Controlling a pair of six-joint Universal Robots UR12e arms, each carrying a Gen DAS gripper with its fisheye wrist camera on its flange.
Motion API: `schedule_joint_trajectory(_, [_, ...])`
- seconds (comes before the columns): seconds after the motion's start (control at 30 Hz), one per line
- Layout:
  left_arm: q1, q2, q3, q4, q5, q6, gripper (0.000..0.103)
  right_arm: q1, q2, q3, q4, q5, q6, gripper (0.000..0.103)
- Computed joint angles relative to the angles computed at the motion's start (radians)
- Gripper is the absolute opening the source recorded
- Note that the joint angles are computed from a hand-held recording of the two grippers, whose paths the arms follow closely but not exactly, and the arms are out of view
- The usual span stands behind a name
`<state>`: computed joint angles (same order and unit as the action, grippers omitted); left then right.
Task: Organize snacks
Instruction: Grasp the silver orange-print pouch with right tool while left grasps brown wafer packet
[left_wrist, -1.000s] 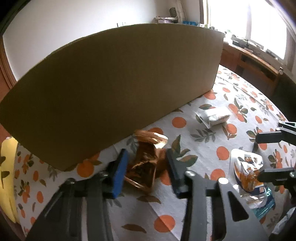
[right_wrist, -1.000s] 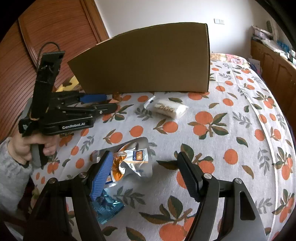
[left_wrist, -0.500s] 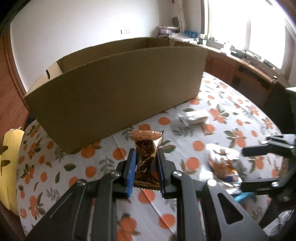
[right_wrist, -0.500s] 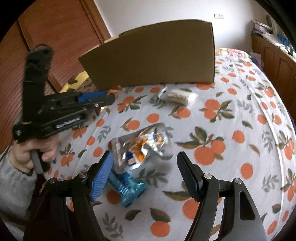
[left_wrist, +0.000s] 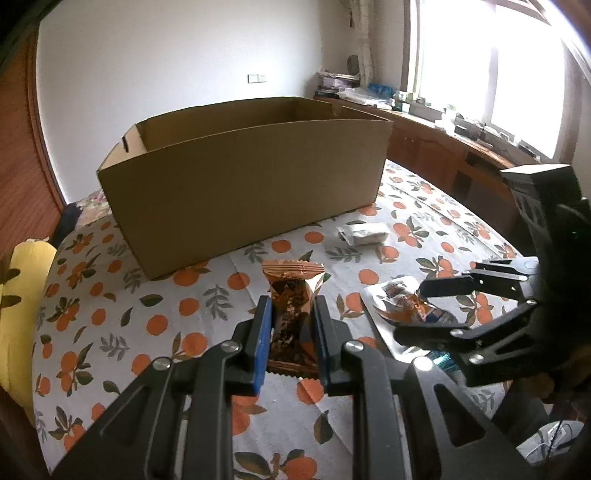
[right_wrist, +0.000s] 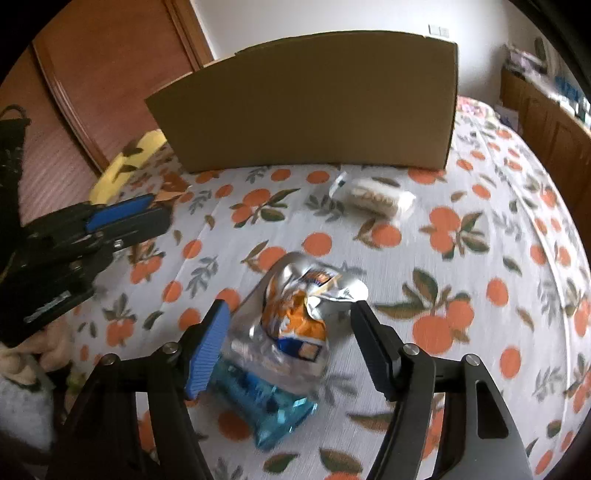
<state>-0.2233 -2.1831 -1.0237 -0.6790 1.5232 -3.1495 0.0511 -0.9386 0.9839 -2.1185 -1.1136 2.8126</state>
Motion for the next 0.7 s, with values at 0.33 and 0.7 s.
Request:
schedule_joint_trajectory(0.33, [0.013,0.022,-0.047,0.038,-0.024,-0.059,0.019,0.032,0.013,-0.010,-0.038,-0.121,-0.075,0.062])
schedule_joint_trajectory(0.7, [0.007,0.029,-0.058,0.046,-0.015,-0.066,0.019,0.033,0.004,0.003,-0.048,-0.156,-0.139,0.051])
